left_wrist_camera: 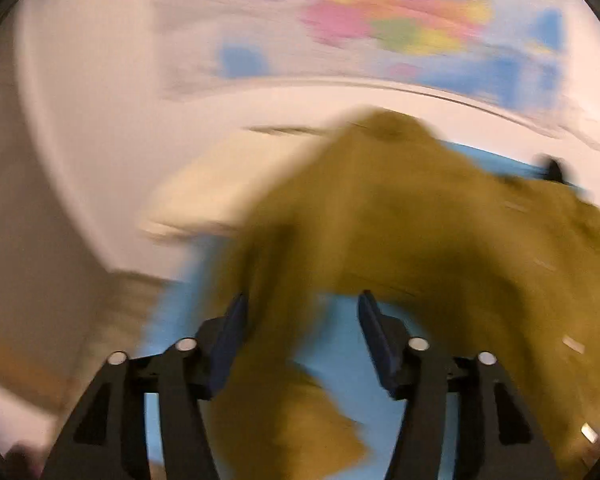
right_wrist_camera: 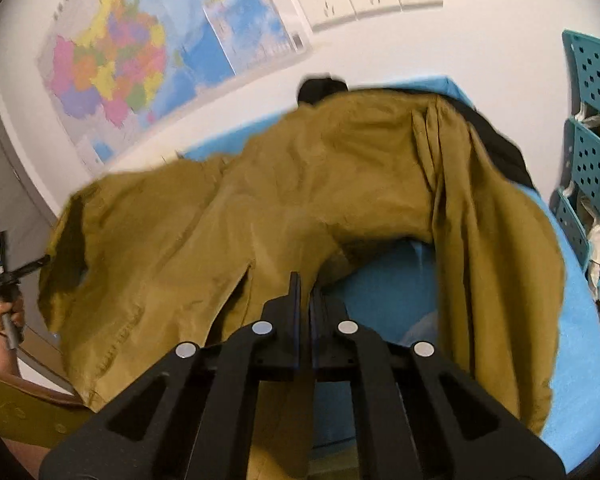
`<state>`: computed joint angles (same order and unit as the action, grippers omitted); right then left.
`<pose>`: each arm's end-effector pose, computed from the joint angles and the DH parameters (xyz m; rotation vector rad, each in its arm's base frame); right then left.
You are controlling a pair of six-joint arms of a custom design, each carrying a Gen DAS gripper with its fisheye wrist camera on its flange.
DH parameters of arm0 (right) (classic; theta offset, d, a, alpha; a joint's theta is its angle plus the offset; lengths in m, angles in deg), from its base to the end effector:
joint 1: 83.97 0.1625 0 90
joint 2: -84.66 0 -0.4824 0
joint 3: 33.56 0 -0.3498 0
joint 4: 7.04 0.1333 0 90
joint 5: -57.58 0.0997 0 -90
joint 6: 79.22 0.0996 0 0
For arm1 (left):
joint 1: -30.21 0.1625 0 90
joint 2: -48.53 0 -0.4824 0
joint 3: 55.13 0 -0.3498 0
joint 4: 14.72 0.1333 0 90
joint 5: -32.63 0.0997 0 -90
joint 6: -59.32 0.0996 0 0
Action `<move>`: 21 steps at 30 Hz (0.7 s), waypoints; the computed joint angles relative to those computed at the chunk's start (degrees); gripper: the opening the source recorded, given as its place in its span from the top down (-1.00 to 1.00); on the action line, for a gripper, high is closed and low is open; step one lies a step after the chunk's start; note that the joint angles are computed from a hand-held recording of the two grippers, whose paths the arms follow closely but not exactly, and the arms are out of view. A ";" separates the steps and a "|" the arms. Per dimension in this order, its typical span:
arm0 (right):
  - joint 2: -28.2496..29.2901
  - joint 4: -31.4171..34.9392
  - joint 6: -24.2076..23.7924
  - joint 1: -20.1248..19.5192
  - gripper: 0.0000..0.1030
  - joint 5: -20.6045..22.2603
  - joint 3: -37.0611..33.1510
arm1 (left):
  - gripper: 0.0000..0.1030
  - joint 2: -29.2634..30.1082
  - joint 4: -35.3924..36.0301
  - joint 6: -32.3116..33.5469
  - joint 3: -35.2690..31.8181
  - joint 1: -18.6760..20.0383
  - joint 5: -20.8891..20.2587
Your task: Fold large clothes
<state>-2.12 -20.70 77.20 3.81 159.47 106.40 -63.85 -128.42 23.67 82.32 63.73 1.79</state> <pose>0.1031 -0.2527 0.2252 0.3474 -2.5131 1.1055 -0.0723 -0.3103 0.4069 0.4222 2.2127 -0.9021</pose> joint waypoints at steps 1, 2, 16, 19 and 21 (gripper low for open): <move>1.16 -0.49 0.48 0.96 0.77 2.37 -0.20 | -0.34 -0.28 -4.93 5.15 1.58 0.04 -4.61; 1.40 -1.12 0.69 1.74 0.73 3.67 -0.04 | -0.45 -0.24 -10.01 10.42 3.45 0.50 -9.99; 32.94 9.96 -13.41 33.53 -0.31 -0.13 -14.05 | -0.48 2.99 -29.26 20.39 11.02 5.53 -34.88; 41.45 13.11 -16.72 36.17 -0.31 2.18 -18.64 | -0.48 4.55 -31.50 19.39 11.95 5.52 -34.85; 44.63 11.50 -19.56 38.29 -0.31 7.93 -19.39 | -0.48 5.12 -33.49 18.77 12.78 5.89 -35.18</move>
